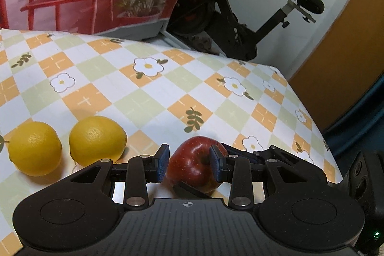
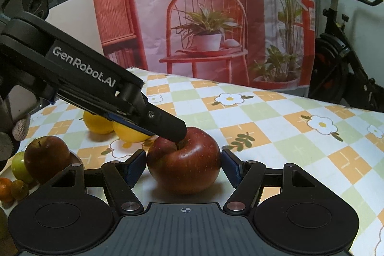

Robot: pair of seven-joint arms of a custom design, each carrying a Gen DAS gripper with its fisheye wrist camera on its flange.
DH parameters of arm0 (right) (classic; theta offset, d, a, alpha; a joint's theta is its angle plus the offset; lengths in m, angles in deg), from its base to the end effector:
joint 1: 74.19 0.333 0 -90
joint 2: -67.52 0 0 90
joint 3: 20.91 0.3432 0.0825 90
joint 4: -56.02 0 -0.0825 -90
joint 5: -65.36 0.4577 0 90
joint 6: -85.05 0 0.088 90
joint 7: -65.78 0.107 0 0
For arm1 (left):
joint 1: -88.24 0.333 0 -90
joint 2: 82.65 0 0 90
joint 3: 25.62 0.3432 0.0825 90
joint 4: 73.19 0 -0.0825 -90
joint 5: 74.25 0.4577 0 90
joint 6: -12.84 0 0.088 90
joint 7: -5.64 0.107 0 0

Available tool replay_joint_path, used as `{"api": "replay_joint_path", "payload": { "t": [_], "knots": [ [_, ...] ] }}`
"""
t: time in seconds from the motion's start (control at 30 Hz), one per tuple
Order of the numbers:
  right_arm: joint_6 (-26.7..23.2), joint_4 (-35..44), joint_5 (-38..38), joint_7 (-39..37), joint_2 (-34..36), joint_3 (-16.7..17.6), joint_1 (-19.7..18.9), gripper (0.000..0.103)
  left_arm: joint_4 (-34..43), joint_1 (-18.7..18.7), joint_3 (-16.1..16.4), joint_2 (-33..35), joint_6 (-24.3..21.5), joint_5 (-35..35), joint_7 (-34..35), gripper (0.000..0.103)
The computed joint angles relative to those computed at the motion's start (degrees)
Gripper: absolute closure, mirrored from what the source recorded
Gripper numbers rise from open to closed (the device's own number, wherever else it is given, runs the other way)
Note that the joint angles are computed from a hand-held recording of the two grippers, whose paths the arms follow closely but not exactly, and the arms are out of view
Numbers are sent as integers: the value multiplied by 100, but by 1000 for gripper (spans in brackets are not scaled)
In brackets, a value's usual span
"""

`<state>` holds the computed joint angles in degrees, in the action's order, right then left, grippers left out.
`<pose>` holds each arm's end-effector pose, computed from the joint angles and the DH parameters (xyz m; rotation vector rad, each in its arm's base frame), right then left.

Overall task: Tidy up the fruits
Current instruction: 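Carry both red apples toward the cream plate with both grippers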

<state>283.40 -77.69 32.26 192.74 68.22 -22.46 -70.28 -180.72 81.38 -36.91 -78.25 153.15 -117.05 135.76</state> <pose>0.5897 0.0884 0.4322 -1.5549 1.4753 -0.6935 0.6585 -0.2129 0.5233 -1.4107 2.5027 -1.1703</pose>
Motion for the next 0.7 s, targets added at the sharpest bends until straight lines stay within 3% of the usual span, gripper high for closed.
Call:
{"api": "replay_joint_path", "payload": {
  "t": [0.2,0.37,0.7],
  "knots": [
    [-10,76,-453,479,36,-9,-73,38,154,36,-6,118,-246,-86,23,65],
    [-139,293,-1395,1365,106,25,-233,38,194,77,-11,145,-360,-188,125,66],
    [-69,269,-1600,1664,79,60,-283,39,136,120,17,35,-553,-214,370,69]
  ]
}}
